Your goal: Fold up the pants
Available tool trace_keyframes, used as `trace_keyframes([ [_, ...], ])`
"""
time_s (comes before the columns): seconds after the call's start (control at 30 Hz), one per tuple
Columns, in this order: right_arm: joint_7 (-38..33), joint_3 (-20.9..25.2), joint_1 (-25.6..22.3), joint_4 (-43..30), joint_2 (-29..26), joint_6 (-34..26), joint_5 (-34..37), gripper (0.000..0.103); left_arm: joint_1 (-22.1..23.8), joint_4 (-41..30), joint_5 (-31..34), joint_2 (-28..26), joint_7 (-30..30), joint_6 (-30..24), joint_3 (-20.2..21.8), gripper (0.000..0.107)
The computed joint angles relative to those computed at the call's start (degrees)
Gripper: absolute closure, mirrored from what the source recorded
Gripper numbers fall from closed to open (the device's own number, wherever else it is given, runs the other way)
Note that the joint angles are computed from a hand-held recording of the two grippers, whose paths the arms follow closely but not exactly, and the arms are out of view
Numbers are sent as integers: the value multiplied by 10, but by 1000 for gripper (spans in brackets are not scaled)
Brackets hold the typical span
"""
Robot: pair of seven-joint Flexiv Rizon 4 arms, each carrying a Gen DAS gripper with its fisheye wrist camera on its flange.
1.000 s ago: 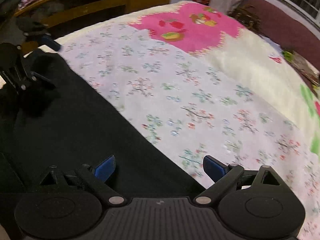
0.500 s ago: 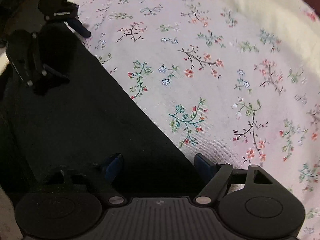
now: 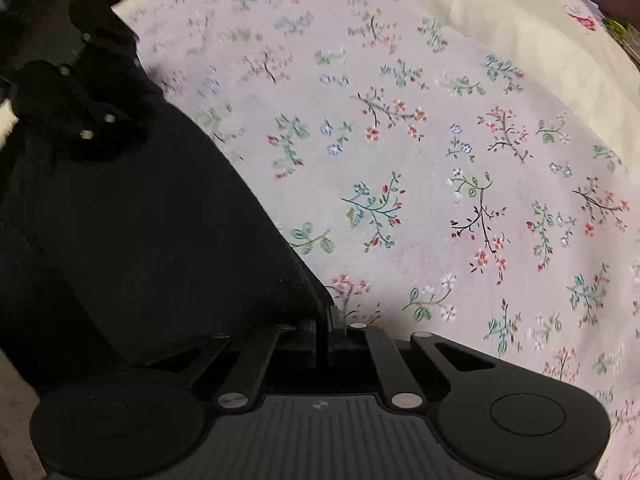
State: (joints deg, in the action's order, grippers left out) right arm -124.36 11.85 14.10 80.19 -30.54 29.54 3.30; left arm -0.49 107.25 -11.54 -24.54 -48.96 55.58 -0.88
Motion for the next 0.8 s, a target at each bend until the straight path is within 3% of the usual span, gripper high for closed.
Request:
trace_keyframes([
  [0.2,-10,0,2,13,-6,14,-3,103,-20,-44,62,-41,-3,4,13,57],
  [0.23,-11,0,3,12,-12,20,-6,94,-17,-44,61,-42,2,5,11,53],
  [0.33,-9,-5,7,12,-34,48,-16,91,-15,-34,48,-37,-25,12,16,50],
  [0.4,-4,-6,6,20,-35,58,-22,92,-22,-26,60,-30,-42,22,22,61],
  [0.47,18,-9,7,25,-27,55,-26,103,-26,-21,67,-23,-41,21,19,79],
  [0.53,22,-7,2,37,-8,50,-26,103,-37,-8,88,-10,-47,29,26,86],
  [0.67,11,5,-10,73,45,43,-12,103,-35,20,88,20,-55,20,23,88],
  [0.8,-12,12,-23,102,95,32,21,103,-24,89,30,105,-41,-7,4,89],
])
